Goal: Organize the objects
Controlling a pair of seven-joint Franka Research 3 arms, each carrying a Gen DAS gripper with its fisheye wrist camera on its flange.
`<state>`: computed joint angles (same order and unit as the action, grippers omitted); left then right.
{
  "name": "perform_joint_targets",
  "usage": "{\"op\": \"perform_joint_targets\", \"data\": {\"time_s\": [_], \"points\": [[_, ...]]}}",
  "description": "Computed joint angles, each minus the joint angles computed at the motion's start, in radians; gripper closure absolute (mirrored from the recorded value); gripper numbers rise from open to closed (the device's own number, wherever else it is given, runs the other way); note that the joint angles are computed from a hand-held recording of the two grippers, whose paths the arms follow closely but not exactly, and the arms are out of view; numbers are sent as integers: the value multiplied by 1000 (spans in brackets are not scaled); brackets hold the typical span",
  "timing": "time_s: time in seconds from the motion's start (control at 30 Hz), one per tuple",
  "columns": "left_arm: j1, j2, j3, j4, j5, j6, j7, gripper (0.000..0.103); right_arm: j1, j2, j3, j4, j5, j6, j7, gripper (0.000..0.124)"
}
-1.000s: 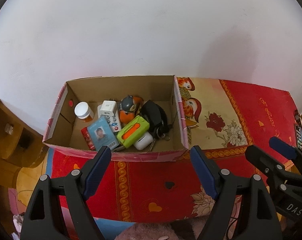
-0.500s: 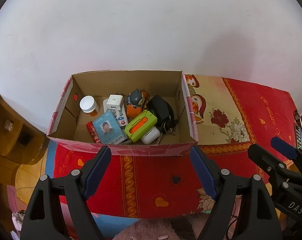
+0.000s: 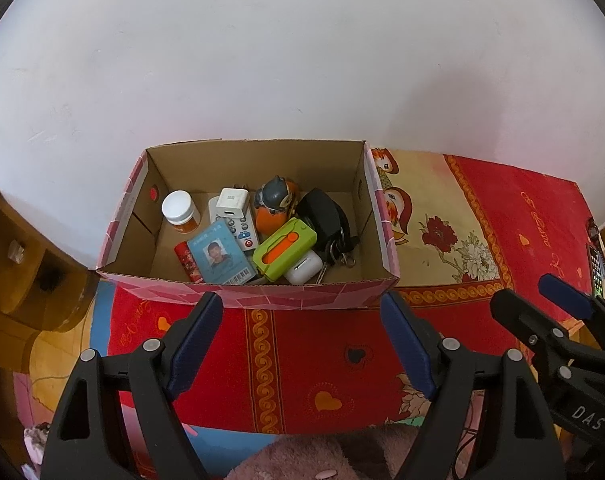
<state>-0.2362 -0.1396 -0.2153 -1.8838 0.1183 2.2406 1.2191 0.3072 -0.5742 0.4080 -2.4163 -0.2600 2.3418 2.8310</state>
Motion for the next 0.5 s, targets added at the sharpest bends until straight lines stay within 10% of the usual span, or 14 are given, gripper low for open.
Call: {"op": "perform_joint_targets", "data": {"time_s": [0.5], "points": [[-2, -9, 2, -13, -16, 18, 33, 20, 3, 13, -8, 4, -5, 9, -14, 44]]}}
